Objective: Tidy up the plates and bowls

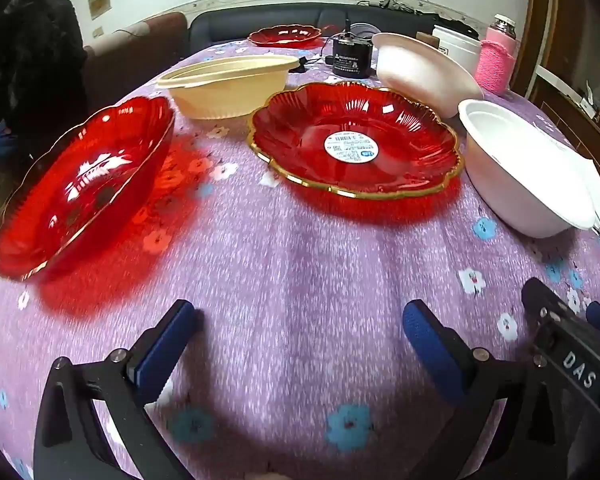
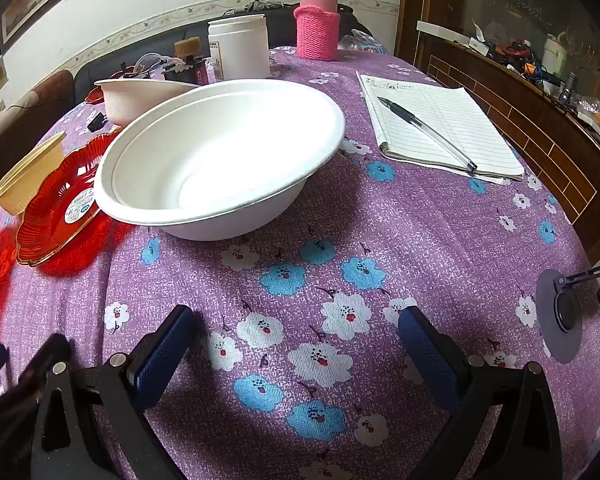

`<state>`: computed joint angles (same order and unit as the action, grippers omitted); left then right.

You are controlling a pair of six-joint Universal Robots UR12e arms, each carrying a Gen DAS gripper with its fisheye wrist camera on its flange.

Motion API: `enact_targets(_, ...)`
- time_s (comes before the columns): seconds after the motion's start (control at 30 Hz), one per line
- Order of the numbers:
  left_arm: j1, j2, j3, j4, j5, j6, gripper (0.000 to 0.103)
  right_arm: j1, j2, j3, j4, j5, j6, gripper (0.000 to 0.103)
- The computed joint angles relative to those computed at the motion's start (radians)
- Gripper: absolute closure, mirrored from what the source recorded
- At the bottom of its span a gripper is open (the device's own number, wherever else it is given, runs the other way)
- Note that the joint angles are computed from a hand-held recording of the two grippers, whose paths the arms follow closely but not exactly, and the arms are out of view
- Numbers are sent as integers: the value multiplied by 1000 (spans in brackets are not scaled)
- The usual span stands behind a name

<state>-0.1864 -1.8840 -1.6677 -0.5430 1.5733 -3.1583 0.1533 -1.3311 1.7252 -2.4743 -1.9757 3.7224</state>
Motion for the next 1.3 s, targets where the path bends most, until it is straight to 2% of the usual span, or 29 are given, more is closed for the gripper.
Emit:
enact_targets(0.07, 9, 2, 6, -27, -32, 39, 0, 0, 0, 2, -7, -2, -1, 1)
enact_targets(0.1, 26, 8, 3, -40, -76, 69, 0, 0, 0, 2, -7, -2, -1, 1)
enact_targets(0.2, 43, 31, -28, -19, -117, 126, 0, 0, 0, 2, -7, -2, -1, 1)
enact_targets(0.3, 59, 74, -81, -4, -132, 175, 0, 0, 0, 2, -7, -2, -1, 1)
enact_targets(0.33, 55, 84, -95, 6, -117, 178, 0, 0, 0, 2, -7, -2, -1, 1)
enact_targets(0.37, 44, 84, -85, -20, -98, 174, 0, 0, 0, 2, -7, -2, -1, 1)
enact_targets(0.5, 44, 93, -80, -74, -107, 194, 0, 1, 0, 2, -7, -3, -1, 1)
enact_targets(0.57, 44, 103, -70, -136, -108, 197, 0, 1, 0, 2, -7, -3, -1, 1)
enact_targets(0.6, 51, 110, -63, -176, -120, 201, 0, 1, 0, 2, -7, -3, -1, 1)
enact_targets(0.67, 70, 132, -74, -205, -157, 197, 0, 1, 0, 2, -7, -3, -1, 1)
enact_targets(0.77, 113, 187, -130, -123, -206, 176, 0, 1, 0, 2, -7, -3, -1, 1)
enact_targets(0.83, 146, 231, -178, -20, -218, 175, 0, 1, 0, 2, -7, -3, -1, 1)
enact_targets(0.9, 181, 272, -230, 119, -229, 156, 0, 1, 0, 2, -7, -3, -1, 1)
enact_targets(1.0, 228, 305, -268, 284, -235, 117, 0, 1, 0, 2, -7, -3, -1, 1)
enact_targets(1.13, 290, 322, -267, 329, -308, 80, 0, 1, 0, 2, -7, -3, -1, 1)
enact_targets(1.3, 315, 327, -280, 405, -306, 32, 0, 1, 0, 2, -7, -3, -1, 1)
